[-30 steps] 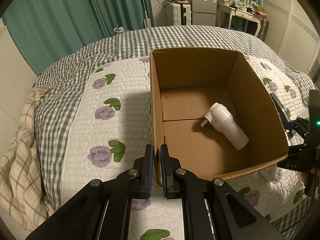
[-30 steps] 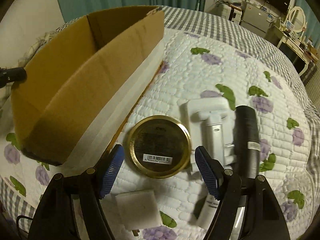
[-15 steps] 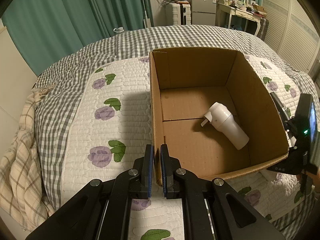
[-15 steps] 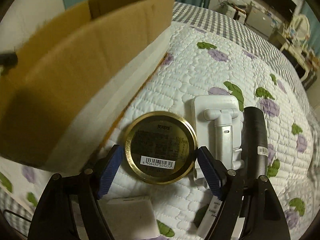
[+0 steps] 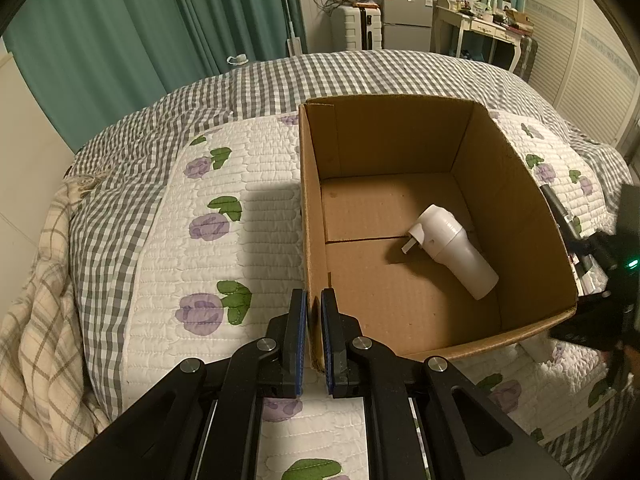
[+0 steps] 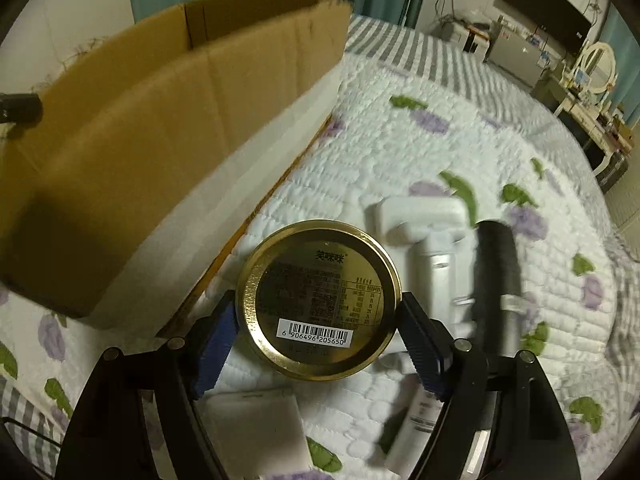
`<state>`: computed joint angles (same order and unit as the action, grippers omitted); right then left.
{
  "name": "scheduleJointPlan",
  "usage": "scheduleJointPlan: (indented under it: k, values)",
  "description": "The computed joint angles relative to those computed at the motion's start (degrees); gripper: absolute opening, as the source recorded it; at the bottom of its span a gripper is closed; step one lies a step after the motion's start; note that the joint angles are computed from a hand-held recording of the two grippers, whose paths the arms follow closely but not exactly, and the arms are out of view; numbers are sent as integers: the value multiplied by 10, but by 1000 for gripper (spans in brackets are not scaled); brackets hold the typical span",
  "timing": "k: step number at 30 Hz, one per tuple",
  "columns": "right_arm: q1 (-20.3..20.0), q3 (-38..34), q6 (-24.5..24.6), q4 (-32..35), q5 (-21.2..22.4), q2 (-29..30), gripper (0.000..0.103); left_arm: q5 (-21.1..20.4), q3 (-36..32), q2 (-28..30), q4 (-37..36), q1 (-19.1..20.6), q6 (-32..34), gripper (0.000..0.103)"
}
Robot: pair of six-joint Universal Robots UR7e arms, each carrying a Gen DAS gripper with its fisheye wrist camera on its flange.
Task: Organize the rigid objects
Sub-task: 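Grasp the gold-lidded round tin with the right gripper, then lower the gold tin into the box and open the right gripper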
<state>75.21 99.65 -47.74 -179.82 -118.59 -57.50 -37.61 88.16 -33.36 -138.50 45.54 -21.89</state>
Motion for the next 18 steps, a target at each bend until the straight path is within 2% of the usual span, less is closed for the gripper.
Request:
scheduleJointPlan:
  k: [4,10,13,16,18]
  values:
    - [15,9,7,-8,15,-30,77,0,0,0,0,0,1,8]
    - [66,-14,1,0,56,-59,78,0,0,0,0,0,0,8]
    - [89,-39,4,27,76,-50,78,-1,1,0,-3,0,1,8]
    - [110,-46,-2,35,69,-28,77,-1,1,0,-4,0,2,8]
    - [115,-65,5,65,67,-3,77,-3,2,-1,-6,1,3,8]
